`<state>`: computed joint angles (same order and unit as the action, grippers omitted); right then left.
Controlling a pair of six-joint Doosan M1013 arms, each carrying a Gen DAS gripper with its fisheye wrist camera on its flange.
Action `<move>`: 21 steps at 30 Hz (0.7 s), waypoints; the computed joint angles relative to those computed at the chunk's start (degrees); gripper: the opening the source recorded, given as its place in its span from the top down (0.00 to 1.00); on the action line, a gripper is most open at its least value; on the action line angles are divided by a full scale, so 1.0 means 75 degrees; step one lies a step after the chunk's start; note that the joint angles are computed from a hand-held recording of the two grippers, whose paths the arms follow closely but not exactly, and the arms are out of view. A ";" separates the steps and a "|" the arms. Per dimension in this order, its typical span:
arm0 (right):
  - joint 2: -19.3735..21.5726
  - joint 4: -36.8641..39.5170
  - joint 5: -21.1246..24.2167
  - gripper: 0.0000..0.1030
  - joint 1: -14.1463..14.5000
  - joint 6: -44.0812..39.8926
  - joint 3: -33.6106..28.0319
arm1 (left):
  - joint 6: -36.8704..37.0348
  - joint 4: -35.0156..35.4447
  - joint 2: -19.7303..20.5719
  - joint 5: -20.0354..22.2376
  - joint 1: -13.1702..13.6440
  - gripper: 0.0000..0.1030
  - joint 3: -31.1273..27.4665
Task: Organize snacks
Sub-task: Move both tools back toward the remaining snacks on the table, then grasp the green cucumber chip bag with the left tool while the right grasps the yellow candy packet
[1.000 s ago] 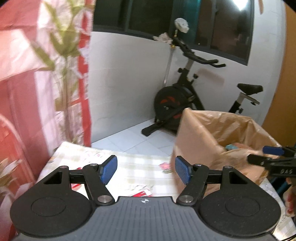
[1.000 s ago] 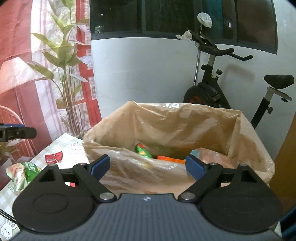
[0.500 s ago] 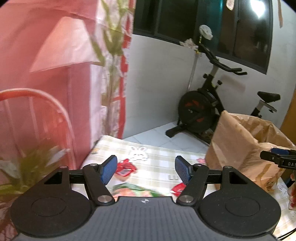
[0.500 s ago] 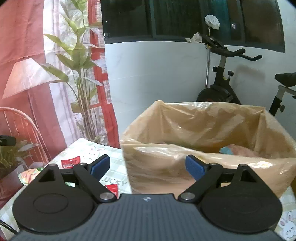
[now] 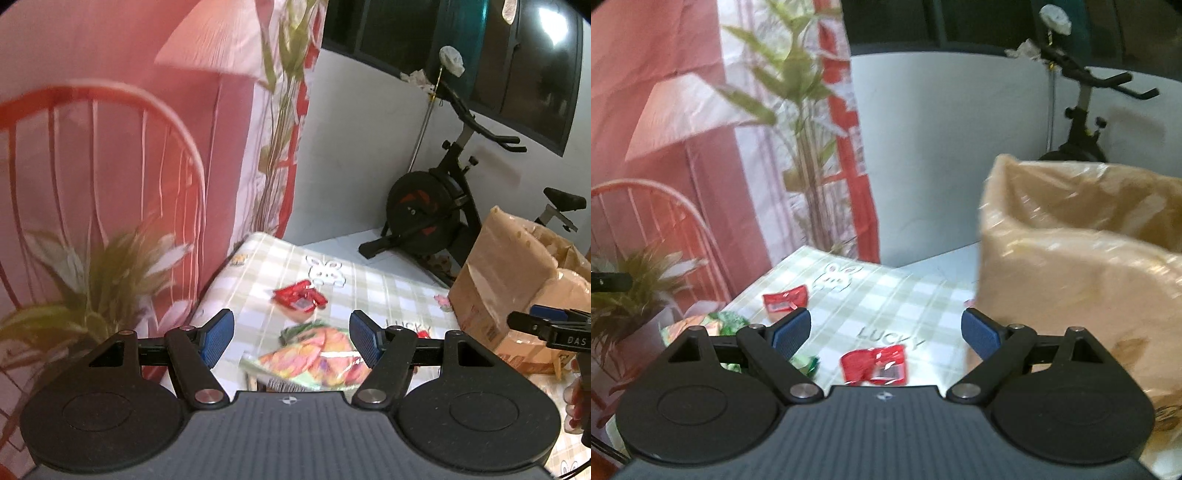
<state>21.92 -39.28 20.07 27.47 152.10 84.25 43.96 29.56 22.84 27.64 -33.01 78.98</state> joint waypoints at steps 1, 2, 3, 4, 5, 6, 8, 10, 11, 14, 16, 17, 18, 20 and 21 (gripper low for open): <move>0.0038 0.0156 0.0007 0.12 0.0017 -0.0157 -0.0033 | 0.0016 -0.0057 0.0013 -0.0003 0.0005 0.30 0.0022; 0.0090 0.0389 0.0020 0.12 0.0033 -0.0380 -0.0086 | 0.0044 -0.0125 0.0033 -0.0008 0.0015 0.30 0.0032; 0.0131 0.0610 0.0025 0.12 0.0041 -0.0588 -0.0126 | 0.0118 -0.0240 0.0076 -0.0006 0.0040 0.30 0.0005; 0.0180 0.0839 0.0042 0.12 0.0054 -0.0816 -0.0182 | 0.0160 -0.0311 0.0108 -0.0001 0.0053 0.30 -0.0016; 0.0222 0.0981 0.0059 0.12 0.0068 -0.0976 -0.0231 | 0.0182 -0.0349 0.0148 0.0011 0.0062 0.30 -0.0050; 0.0267 0.1098 0.0081 0.12 0.0082 -0.1118 -0.0282 | 0.0204 -0.0378 0.0199 0.0015 0.0074 0.30 -0.0100; 0.0338 0.1317 0.0119 0.12 0.0108 -0.1367 -0.0367 | 0.0280 -0.0474 0.0335 0.0018 0.0110 0.29 -0.0229; 0.0399 0.1443 0.0146 0.12 0.0131 -0.1504 -0.0428 | 0.0428 -0.0706 0.0525 0.0144 0.0155 0.28 -0.0459; 0.0426 0.1514 0.0151 0.12 0.0137 -0.1565 -0.0452 | 0.0476 -0.0800 0.0595 0.0202 0.0177 0.28 -0.0540; 0.0504 0.1860 0.0181 0.12 0.0138 -0.1872 -0.0520 | 0.0707 -0.1371 0.0797 -0.0215 0.0304 0.28 -0.0694; 0.0551 0.1992 0.0222 0.12 0.0138 -0.2013 -0.0562 | 0.0841 -0.1750 0.0948 -0.0280 0.0380 0.25 -0.0870; 0.0558 0.2046 0.0228 0.12 0.0134 -0.2071 -0.0558 | 0.1019 -0.2058 0.1022 -0.0263 0.0420 0.24 -0.0967; 0.0572 0.2091 0.0251 0.12 0.0129 -0.2119 -0.0563 | 0.1315 -0.2489 0.1104 -0.0219 0.0467 0.24 -0.1081; 0.0593 0.2186 0.0297 0.12 0.0113 -0.2189 -0.0568 | 0.1791 -0.3047 0.1256 -0.0008 0.0518 0.24 -0.1297; 0.0600 0.2241 0.0303 0.12 0.0099 -0.2215 -0.0563 | 0.1967 -0.3142 0.1303 0.0093 0.0515 0.24 -0.1354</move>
